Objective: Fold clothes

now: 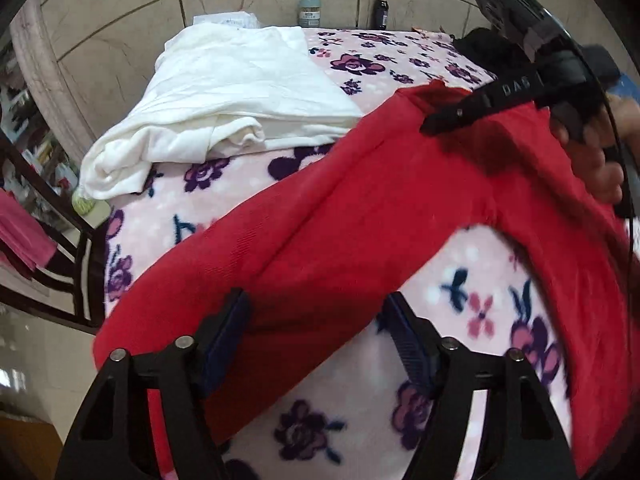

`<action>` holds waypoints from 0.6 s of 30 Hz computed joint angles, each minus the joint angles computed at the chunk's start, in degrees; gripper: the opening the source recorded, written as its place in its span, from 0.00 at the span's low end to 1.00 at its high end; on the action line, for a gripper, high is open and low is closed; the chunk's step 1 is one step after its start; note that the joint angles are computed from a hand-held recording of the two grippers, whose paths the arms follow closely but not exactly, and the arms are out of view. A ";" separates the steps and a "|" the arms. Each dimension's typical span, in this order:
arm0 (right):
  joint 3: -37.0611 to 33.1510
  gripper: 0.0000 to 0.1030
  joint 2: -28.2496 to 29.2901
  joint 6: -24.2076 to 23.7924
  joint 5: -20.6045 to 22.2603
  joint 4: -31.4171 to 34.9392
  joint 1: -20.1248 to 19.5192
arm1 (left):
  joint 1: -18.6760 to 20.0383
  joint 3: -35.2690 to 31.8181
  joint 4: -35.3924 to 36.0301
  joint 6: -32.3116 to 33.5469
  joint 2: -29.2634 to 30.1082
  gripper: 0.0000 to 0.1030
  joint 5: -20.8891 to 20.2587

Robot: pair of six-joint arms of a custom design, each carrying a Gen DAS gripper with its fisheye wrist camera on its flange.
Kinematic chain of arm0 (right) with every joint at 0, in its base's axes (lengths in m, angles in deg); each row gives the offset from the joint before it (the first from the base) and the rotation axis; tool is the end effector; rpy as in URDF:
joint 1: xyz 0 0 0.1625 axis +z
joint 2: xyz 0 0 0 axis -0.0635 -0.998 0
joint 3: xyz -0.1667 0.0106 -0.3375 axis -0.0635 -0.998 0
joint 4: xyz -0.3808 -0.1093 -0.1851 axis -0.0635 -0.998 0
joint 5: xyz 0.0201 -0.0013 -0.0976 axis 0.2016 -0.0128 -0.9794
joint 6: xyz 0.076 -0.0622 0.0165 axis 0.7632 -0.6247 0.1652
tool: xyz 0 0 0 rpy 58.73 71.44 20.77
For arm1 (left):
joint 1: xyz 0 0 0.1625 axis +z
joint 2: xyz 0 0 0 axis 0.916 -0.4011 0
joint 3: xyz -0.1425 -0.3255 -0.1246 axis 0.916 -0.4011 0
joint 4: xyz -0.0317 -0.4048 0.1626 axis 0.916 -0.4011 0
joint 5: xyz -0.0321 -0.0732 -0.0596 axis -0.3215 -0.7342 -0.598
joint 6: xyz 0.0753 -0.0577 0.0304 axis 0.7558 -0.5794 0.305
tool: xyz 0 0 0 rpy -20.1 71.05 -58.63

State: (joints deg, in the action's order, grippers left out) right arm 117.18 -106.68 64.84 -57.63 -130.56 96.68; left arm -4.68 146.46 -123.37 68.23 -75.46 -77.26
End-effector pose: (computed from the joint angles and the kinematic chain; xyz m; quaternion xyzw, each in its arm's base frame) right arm 0.1338 -0.7260 0.1136 0.1285 -0.9600 0.1343 0.2092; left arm -0.1199 -0.6242 0.1139 0.3691 0.8704 -0.1445 0.2919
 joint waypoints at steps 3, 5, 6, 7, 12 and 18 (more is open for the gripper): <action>1.05 0.15 -1.29 1.44 2.71 0.03 -1.27 | 2.23 1.71 0.61 -3.69 -4.15 0.67 -4.52; 1.92 0.18 -1.65 1.59 3.43 -1.03 -1.25 | 4.49 2.45 -0.75 -8.29 -7.01 0.67 -9.55; 2.41 0.24 -1.98 1.92 4.81 -1.25 -1.17 | 5.62 2.64 -2.12 -10.38 -7.97 0.67 -11.21; 3.02 0.32 -2.31 1.94 5.99 -1.76 -0.99 | 6.75 2.74 -3.45 -12.51 -8.86 0.67 -12.85; 5.59 0.58 -2.72 -2.46 7.42 -4.85 2.00 | 11.08 0.10 -4.29 -22.05 -9.62 0.68 -18.44; 4.25 0.59 2.62 -8.17 -5.23 -3.41 5.96 | 10.24 -2.23 -2.76 -23.12 -7.00 0.71 -12.00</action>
